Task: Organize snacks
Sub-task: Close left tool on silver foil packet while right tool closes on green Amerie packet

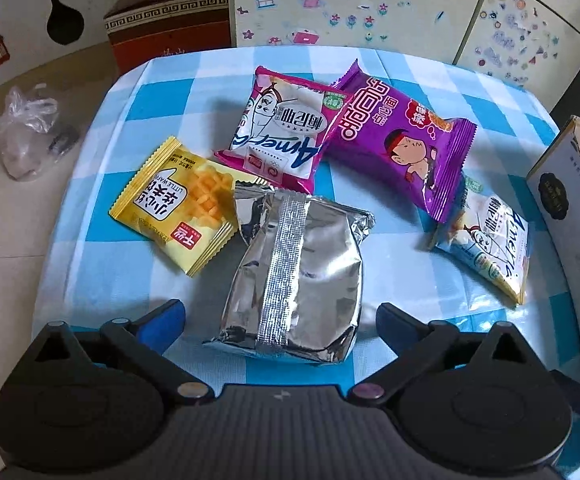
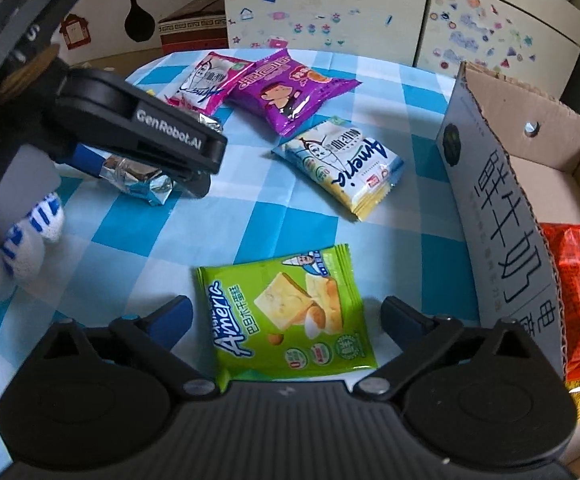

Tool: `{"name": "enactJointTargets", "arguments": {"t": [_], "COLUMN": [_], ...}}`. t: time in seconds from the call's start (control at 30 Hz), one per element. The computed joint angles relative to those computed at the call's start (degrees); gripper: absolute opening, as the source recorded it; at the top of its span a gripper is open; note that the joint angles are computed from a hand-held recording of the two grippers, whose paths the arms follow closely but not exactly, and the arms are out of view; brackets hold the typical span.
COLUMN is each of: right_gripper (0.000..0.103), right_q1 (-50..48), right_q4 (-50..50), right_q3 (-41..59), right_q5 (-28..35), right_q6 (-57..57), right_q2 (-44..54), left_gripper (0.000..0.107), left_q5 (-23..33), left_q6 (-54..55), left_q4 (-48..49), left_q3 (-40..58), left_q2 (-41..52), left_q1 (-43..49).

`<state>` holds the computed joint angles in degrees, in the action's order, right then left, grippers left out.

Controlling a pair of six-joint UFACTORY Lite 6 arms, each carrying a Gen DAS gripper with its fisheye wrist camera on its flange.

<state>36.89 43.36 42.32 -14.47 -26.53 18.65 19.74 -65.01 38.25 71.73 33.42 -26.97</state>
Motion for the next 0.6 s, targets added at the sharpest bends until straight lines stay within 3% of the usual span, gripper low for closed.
{"name": "enactJointTargets", "arguments": {"t": [0.4,0.6], "right_gripper": [0.099,0.092], "right_q1": [0.0,0.3], "right_q4": [1.5,2.0], "right_q3": [0.6,0.2], "right_q5": [0.2,-0.2], "right_q6": [-1.3,-1.7], "right_q2": [0.4,-0.2], "left_gripper": [0.101,0.080], "left_q5": [0.4,-1.8], "left_q6": [-1.9,-4.4], "left_q4": [1.7,6.1], "left_q3": [0.2,-1.9], "left_q2": [-0.1,-2.0], "left_q1": [-0.5,-1.8]}}
